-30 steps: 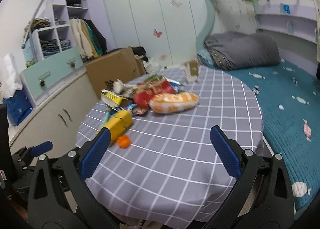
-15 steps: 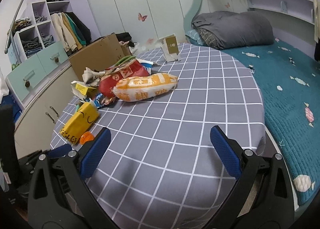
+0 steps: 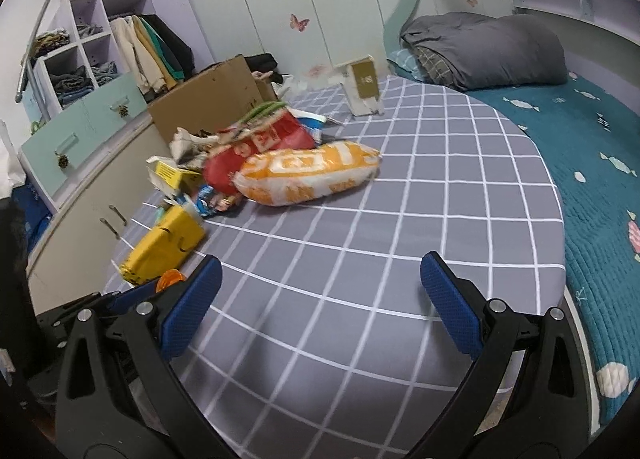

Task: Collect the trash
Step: 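Grasp the orange bottle cap with the left tool, then grasp the yellow crumpled paper with the right tool while the left tool holds the cap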

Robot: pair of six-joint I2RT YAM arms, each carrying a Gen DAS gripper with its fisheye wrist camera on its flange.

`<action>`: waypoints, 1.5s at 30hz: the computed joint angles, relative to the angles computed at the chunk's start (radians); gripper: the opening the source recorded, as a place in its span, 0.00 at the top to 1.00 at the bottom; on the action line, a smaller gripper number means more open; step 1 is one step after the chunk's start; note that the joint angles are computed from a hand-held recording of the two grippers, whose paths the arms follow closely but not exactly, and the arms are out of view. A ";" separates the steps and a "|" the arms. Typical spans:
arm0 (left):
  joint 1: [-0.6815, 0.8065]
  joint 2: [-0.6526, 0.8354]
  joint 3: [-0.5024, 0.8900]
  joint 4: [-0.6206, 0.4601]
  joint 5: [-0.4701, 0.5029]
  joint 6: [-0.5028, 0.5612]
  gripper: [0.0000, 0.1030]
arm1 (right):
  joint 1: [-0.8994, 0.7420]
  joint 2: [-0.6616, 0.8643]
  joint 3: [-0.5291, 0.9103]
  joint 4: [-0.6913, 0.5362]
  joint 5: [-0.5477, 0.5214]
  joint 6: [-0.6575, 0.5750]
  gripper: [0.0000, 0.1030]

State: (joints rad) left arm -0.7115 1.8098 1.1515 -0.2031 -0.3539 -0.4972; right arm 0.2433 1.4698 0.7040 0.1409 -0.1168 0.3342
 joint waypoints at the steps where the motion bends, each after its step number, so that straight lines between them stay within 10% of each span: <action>1: -0.006 -0.018 -0.015 0.013 -0.013 0.002 0.71 | 0.006 -0.004 0.005 -0.004 -0.008 0.002 0.06; 9: 0.035 -0.238 -0.182 0.006 -0.224 -0.014 0.71 | 0.134 0.078 0.112 -0.026 -0.006 0.036 0.06; 20: 0.234 -0.385 -0.364 0.024 -0.167 -0.017 0.71 | 0.297 0.381 0.435 -0.111 -0.015 0.113 0.07; 27: 0.313 -0.447 -0.448 0.061 -0.099 0.003 0.72 | 0.319 0.446 0.493 -0.145 -0.015 0.133 0.58; 39: 0.461 -0.565 -0.555 0.115 0.063 0.025 0.72 | 0.461 0.269 0.372 -0.049 0.217 0.056 0.64; 45: 0.607 -0.624 -0.634 0.126 0.122 0.062 0.72 | 0.541 0.377 0.529 -0.079 0.133 0.012 0.64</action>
State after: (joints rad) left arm -0.1044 1.1853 0.5179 -0.0773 -0.2319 -0.4352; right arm 0.7841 1.8464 1.2329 0.0617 0.0163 0.3460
